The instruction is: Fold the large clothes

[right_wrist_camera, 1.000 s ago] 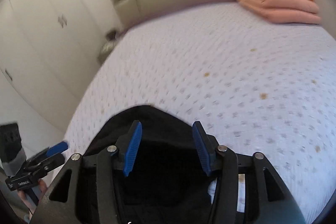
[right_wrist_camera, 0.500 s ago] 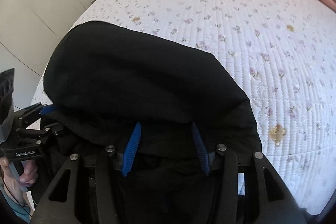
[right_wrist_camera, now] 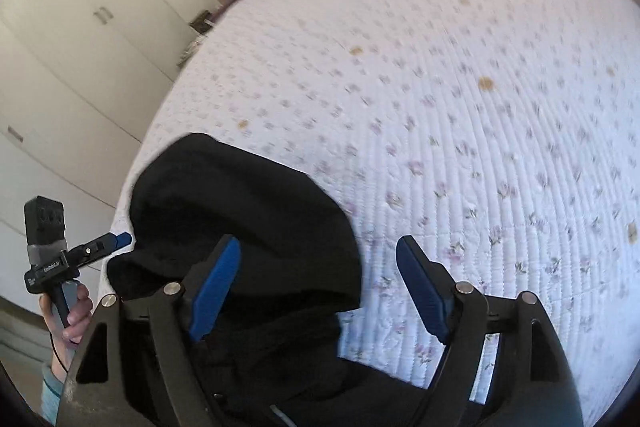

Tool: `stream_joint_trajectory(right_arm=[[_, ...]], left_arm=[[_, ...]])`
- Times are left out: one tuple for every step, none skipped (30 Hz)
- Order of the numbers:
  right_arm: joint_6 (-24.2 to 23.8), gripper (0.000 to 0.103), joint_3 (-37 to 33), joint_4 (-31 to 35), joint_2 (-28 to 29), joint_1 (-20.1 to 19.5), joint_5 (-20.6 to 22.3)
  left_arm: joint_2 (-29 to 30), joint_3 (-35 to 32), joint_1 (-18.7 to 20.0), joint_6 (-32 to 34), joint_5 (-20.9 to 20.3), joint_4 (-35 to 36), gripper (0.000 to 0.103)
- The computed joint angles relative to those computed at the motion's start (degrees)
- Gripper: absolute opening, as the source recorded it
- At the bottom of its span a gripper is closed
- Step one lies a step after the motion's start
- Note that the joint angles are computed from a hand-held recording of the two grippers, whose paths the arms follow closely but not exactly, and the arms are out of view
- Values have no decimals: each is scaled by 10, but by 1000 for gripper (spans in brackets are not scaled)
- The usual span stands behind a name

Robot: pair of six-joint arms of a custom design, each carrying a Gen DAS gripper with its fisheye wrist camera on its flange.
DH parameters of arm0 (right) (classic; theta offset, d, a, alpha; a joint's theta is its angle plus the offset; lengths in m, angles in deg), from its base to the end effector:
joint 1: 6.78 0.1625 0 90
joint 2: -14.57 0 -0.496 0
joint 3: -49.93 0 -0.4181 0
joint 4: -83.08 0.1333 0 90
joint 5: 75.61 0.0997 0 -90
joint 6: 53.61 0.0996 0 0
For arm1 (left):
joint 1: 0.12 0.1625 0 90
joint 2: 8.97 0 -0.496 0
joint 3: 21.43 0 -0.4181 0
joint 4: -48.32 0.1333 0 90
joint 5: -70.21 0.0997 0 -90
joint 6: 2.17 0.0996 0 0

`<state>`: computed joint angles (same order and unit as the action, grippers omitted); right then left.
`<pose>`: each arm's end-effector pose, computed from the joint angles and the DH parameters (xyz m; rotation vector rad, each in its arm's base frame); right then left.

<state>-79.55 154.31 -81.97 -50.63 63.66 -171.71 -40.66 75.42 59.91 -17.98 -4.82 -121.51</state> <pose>-0.1090 -0.6733 0.3268 0.1040 -2.7044 0.7519 -0.2212 -0.7019 -0.0242 0.3151 2.9428 -0.5021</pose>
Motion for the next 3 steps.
stream_joint_trajectory(right_arm=[[4,83,-7,4,8,0,-6],[7,83,-12,7,14,-3,-10],[13,83,-18,14,20,-5,-13]], left_arm=[[8,-8,6,-8,-8,3,75],[14,-12,9,-16,-13,2,75],[26,-26,17,-21,-25,6,75]])
